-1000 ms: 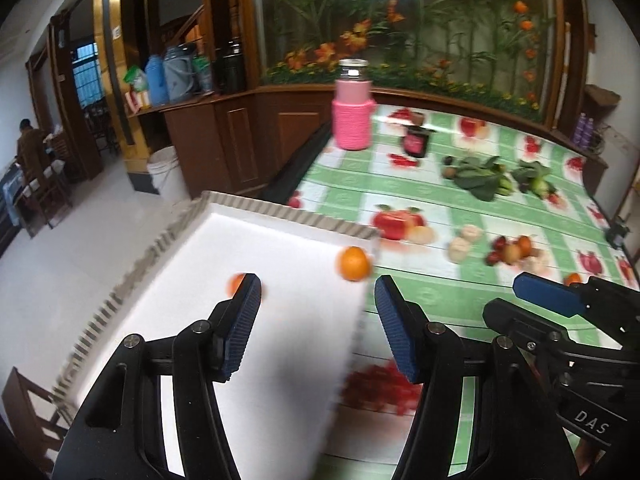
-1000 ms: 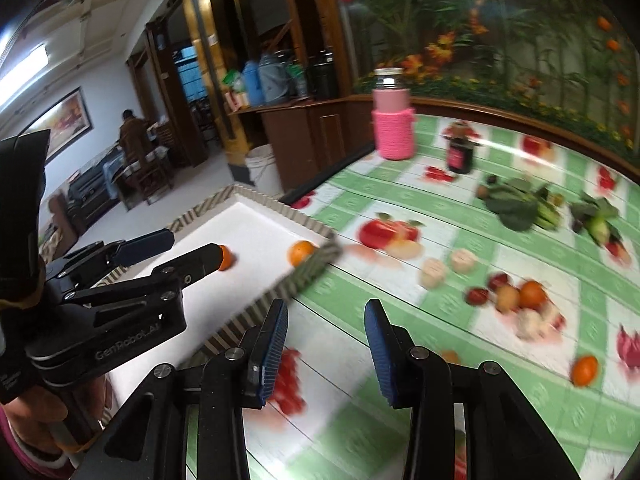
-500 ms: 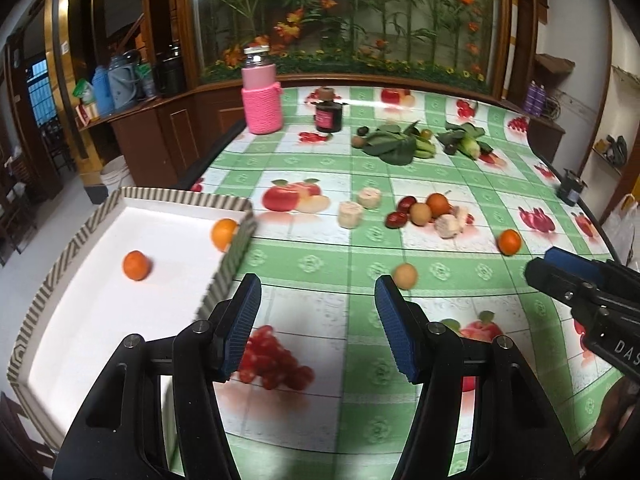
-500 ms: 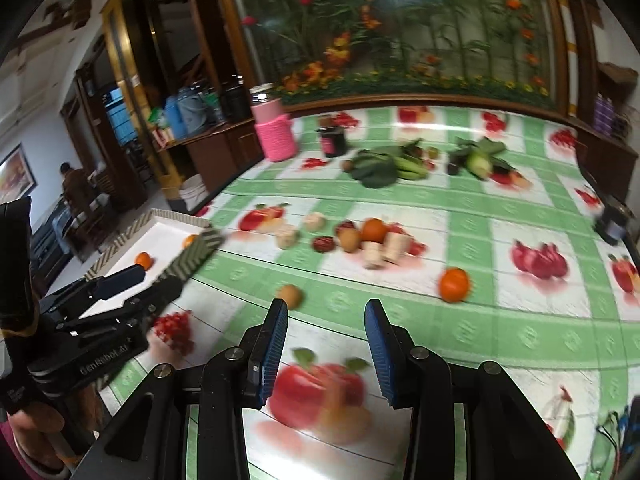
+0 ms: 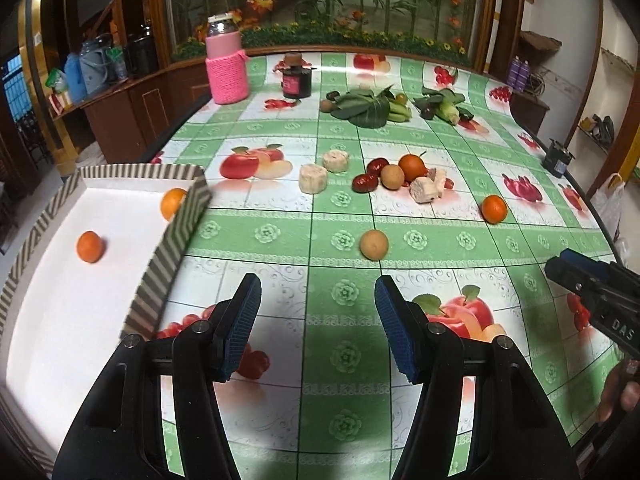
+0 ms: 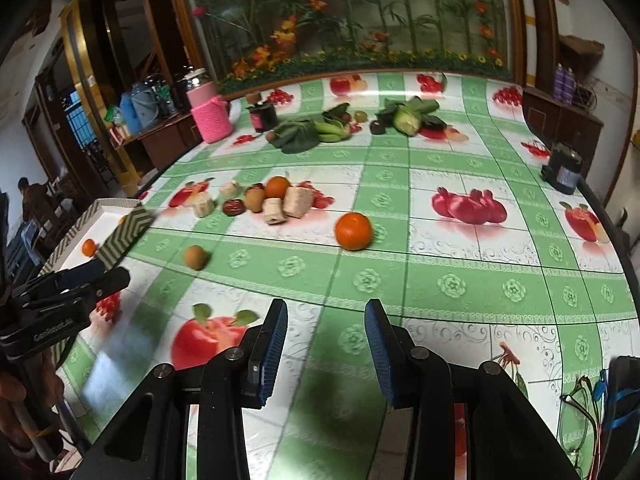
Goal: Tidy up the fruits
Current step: 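Move both open tools back over the fruits on the tablecloth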
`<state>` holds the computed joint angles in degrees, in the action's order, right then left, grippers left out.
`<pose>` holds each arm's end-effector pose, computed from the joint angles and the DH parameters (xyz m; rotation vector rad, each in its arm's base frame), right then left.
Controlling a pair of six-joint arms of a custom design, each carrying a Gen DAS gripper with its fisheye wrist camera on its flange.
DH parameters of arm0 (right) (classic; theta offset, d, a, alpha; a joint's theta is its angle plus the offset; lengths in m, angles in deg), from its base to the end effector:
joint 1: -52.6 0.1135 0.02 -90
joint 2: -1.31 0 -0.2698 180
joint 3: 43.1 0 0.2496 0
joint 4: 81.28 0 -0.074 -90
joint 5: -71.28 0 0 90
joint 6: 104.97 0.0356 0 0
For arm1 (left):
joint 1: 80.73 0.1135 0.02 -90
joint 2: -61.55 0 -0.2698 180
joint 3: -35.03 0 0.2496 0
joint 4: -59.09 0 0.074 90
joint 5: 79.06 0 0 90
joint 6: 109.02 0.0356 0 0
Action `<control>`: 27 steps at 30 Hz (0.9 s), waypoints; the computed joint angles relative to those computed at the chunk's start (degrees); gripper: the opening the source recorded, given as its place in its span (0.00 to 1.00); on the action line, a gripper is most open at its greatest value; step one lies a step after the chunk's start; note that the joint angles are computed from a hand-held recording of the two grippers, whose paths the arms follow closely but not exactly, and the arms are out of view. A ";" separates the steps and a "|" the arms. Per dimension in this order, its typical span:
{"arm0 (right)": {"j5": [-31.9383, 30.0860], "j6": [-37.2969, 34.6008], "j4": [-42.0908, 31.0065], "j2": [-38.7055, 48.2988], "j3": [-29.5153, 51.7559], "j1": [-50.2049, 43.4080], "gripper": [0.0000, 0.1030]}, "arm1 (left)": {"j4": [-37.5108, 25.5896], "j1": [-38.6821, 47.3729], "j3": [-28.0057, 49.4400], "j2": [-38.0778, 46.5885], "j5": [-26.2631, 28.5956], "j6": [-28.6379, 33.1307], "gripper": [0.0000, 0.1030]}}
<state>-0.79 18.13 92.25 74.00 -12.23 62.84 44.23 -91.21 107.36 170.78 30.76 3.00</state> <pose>0.1963 0.0243 0.1241 0.6058 2.2817 -0.0140 0.3665 -0.0801 0.1340 0.8198 2.2876 -0.3371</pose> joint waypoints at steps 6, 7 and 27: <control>-4.40 -3.42 3.14 4.56 1.90 -5.18 0.38 | -2.37 -1.18 2.92 2.87 -0.26 -0.56 0.58; -4.65 -4.12 3.39 5.71 2.62 -5.73 0.38 | -2.16 -1.54 3.10 3.22 -0.77 -0.69 0.58; -9.29 -14.23 3.13 23.42 16.28 -14.38 0.42 | -6.92 -5.49 11.99 9.64 -2.30 -2.28 0.58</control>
